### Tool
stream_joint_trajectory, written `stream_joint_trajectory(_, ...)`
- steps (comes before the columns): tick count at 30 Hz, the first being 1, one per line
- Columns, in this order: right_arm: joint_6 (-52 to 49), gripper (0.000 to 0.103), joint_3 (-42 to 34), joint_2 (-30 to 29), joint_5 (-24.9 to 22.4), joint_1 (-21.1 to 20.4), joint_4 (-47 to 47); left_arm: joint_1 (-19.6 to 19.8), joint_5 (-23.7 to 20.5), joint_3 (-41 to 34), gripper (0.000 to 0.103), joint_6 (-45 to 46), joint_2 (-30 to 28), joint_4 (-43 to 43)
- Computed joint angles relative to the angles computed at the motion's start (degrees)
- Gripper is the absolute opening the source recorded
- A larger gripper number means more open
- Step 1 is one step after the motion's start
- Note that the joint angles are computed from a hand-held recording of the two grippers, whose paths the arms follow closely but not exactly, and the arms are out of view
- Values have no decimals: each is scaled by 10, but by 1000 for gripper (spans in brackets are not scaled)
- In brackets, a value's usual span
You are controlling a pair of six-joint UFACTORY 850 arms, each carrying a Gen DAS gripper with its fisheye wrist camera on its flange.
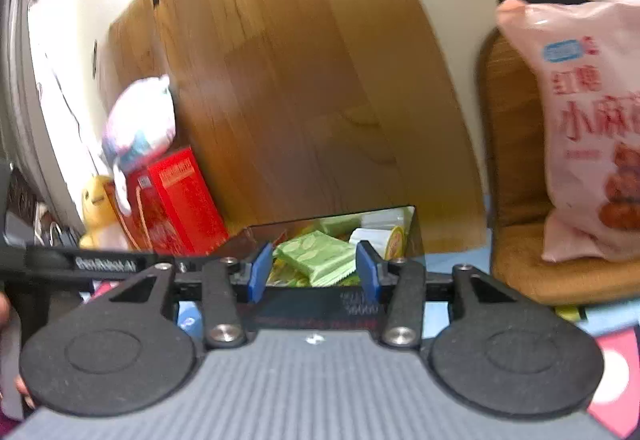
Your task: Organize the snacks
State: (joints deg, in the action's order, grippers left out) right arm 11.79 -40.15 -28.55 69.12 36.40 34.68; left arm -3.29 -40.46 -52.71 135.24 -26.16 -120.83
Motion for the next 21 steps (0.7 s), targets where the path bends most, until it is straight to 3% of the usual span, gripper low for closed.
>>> stream_joint_trajectory(7,58,49,18,-10,-15,63,63,-2,35,85,45,98,46,-58)
stream_joint_trajectory(13,132,49,21,-37,-34,104,109,1,69,133,45,145,60,-92)
stream_joint_trajectory(21,108,50,17,-51,-19,144,169,12,48,196,46,282,84,-203)
